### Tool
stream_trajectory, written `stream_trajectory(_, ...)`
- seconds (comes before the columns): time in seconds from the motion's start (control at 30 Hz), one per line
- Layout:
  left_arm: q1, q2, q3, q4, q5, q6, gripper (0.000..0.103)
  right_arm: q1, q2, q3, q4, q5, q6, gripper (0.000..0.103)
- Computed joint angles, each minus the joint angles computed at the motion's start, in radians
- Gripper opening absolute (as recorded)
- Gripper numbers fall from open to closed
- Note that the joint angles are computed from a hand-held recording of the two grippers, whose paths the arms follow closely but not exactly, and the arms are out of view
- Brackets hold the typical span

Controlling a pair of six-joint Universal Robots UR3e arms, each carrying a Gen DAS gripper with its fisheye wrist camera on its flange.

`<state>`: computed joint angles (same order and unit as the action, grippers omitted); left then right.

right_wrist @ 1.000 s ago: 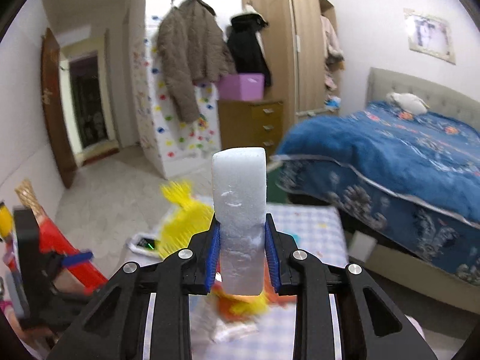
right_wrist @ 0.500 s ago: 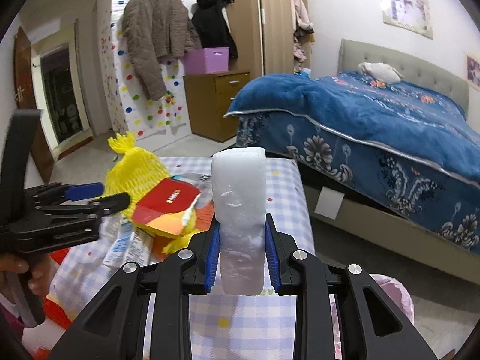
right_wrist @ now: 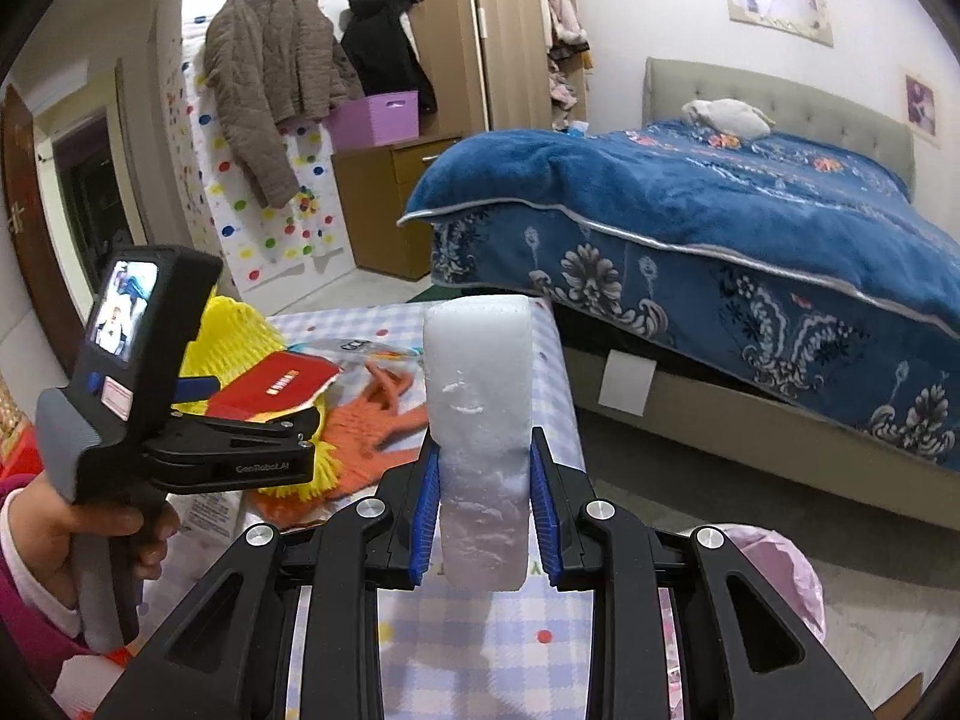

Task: Collect trash
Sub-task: 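Grasp the red-and-yellow box with the left tool, then drop the foam block and red box into the wastebasket with both tools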

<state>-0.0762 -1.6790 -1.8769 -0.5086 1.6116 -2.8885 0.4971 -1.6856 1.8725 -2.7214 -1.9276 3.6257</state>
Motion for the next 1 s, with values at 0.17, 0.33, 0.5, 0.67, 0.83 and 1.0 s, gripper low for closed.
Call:
stream_trajectory(0.17, 0.012, 0.038, -0.049, 0.045, -0.023, 0.023, 0.082, -0.019, -0.033, 0.043, -0.012, 0.014, 0.007, 0.028)
stream_trajectory(0.33, 0.1, 0.146, -0.137, 0.084, -0.173, 0.069, 0.079, -0.009, -0.055, 0.065, -0.02, 0.006, 0.016, 0.028)
stream_trajectory(0.5, 0.245, 0.332, -0.194, 0.046, -0.384, 0.122, 0.079, 0.019, -0.077, 0.067, -0.017, -0.021, 0.027, 0.028)
stream_trajectory(0.67, 0.383, 0.525, -0.22, -0.094, -0.598, 0.175, 0.079, 0.044, -0.115, 0.079, -0.011, -0.052, 0.04, 0.028)
stream_trajectory(0.83, 0.481, 0.707, -0.234, -0.33, -0.78, 0.258, 0.079, 0.084, -0.173, 0.107, 0.022, -0.106, 0.072, 0.028)
stream_trajectory(1.0, 0.535, 0.915, -0.289, -0.586, -0.88, 0.376, 0.079, 0.136, -0.243, 0.148, 0.096, -0.181, 0.139, 0.028)
